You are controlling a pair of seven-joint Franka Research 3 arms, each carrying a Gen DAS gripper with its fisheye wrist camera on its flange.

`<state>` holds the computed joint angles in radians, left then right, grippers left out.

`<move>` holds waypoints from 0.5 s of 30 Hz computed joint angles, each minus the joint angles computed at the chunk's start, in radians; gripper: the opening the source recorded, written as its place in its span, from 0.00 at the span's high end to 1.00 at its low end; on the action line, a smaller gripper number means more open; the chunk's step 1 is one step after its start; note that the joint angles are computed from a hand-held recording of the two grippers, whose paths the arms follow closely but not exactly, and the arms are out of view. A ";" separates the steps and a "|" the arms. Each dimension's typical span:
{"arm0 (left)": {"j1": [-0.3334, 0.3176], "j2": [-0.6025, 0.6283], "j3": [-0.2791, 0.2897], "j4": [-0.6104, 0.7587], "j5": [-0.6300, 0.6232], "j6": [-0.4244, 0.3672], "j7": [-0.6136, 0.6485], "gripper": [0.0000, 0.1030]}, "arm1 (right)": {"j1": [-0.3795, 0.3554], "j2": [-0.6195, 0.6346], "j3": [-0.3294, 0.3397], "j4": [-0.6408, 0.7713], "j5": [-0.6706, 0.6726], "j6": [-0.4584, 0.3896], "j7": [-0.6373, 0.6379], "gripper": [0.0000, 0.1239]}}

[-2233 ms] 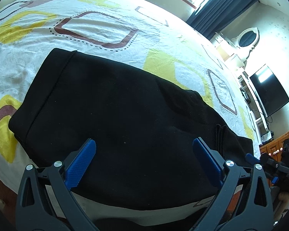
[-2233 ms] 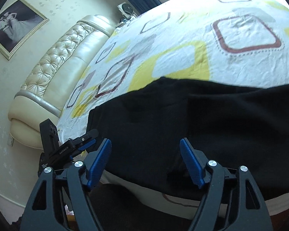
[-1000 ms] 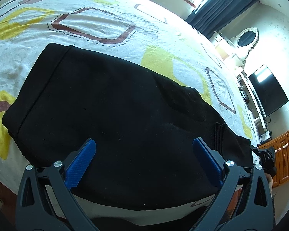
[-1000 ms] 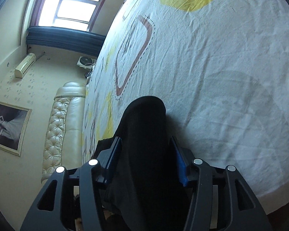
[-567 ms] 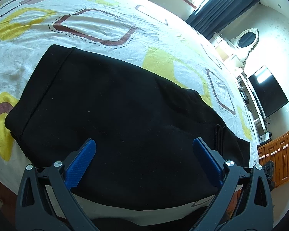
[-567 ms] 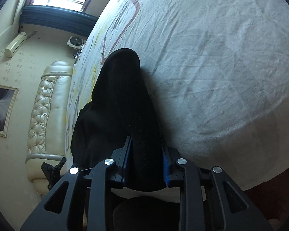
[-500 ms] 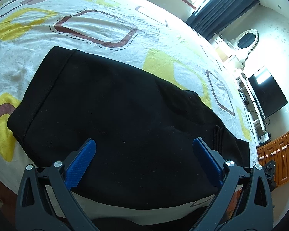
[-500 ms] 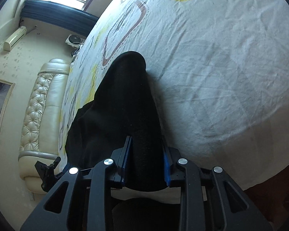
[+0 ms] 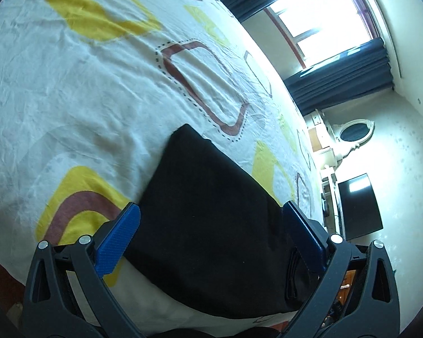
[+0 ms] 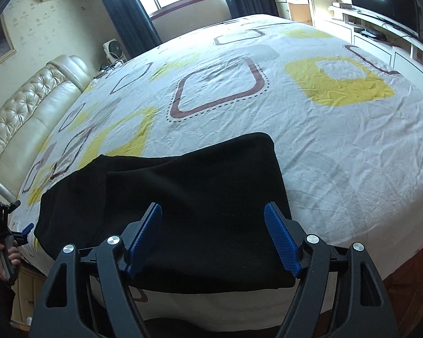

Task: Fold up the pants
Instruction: 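Grasp the folded pants edge with the right tool while the left tool grasps the other edge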

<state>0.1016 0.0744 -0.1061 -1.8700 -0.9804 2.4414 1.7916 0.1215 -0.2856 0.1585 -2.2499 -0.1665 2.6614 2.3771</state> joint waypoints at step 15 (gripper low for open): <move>0.077 0.068 -0.006 0.024 -0.163 -0.270 0.218 0.03 | 0.029 0.008 -0.019 -0.017 0.109 0.034 -0.027 0.40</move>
